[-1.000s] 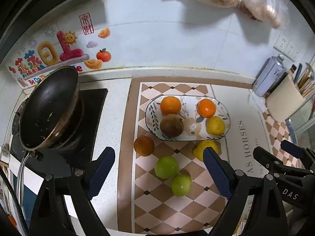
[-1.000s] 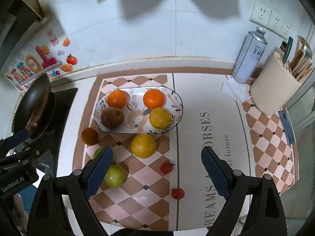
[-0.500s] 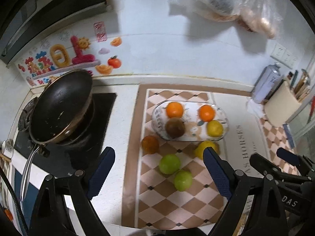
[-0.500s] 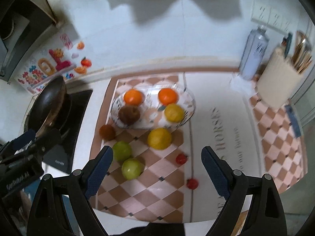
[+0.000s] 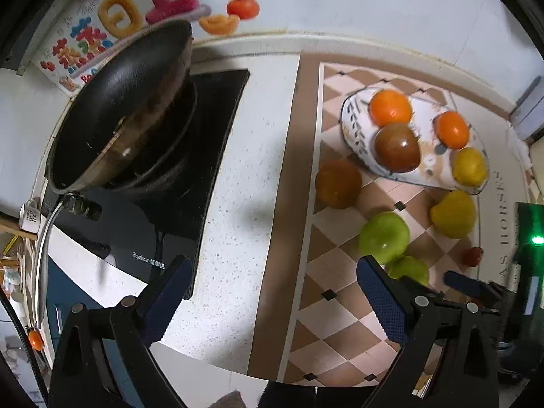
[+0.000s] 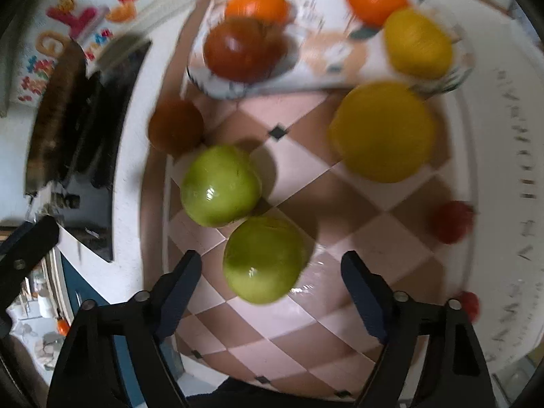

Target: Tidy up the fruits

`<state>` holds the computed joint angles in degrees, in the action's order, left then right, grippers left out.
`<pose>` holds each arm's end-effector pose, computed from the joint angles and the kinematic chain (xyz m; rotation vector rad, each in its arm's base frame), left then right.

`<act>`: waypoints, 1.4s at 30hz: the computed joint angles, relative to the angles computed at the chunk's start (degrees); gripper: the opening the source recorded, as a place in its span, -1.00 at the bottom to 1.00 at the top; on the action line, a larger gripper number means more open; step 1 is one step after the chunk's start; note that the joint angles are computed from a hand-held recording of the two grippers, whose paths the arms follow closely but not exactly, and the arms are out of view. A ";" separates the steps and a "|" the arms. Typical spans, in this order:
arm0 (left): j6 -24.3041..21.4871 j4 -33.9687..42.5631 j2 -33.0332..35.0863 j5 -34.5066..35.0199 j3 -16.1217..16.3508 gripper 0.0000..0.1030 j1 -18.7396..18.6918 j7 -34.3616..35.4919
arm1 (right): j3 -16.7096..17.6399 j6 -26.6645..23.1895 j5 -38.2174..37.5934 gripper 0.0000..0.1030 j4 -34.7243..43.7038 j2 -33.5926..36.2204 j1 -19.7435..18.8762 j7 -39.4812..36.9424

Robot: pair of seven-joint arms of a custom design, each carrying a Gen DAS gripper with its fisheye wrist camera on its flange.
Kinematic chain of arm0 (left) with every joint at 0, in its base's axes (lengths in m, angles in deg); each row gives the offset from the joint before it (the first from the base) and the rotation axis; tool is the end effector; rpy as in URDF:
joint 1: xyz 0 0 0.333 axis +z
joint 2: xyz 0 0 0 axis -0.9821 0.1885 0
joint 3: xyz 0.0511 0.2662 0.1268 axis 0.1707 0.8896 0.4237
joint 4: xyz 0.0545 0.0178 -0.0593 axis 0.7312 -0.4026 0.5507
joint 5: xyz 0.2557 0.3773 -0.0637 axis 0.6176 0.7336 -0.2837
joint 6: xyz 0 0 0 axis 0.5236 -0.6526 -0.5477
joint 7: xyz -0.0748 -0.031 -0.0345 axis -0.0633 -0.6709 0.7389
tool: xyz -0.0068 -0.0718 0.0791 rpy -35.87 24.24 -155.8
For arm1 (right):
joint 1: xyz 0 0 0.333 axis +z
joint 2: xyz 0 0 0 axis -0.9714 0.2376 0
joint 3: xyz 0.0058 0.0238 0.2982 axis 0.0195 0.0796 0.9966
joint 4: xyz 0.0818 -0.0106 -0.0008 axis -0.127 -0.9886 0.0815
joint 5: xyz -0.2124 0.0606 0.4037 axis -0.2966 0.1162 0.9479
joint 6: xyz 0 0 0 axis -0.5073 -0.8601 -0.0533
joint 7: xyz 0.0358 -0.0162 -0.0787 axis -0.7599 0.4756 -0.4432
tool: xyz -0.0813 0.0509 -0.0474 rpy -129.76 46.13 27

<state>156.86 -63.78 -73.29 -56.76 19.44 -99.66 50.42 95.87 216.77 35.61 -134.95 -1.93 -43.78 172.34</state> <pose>0.4754 -0.3683 0.5027 -1.9244 2.1182 -0.1624 0.4574 0.4560 0.4006 -1.8143 2.2176 0.2536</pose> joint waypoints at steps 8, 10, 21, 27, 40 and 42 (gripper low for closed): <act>-0.09 6.38 7.83 -0.65 0.09 0.92 -1.02 5.76 | -0.10 -1.05 -0.40 0.11 -2.58 -2.11 0.14 -0.30; -0.06 8.44 10.27 0.12 -0.16 0.92 -1.89 8.63 | -0.34 -2.55 -1.25 0.11 -4.64 -4.58 -0.14 0.84; -2.06 18.83 23.38 0.35 -0.12 0.83 -6.53 24.50 | -0.75 -2.08 0.71 0.11 -13.33 -11.84 -1.27 3.59; -1.80 19.80 25.02 3.06 0.98 0.06 -8.72 24.77 | -0.46 -1.41 -0.29 0.11 -13.14 -11.09 -1.29 5.37; 1.87 9.85 16.26 -7.79 0.41 0.05 -5.11 16.21 | -1.19 -0.26 3.06 0.13 -14.26 -11.31 -1.59 3.09; 2.99 9.49 16.23 -7.93 0.31 0.05 -4.87 16.96 | -1.00 -1.10 1.67 0.13 -13.19 -10.55 -1.72 3.40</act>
<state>159.86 -54.29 -57.06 -64.69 19.75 -104.53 67.38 94.87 215.67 37.27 -148.14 -12.48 -45.50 175.75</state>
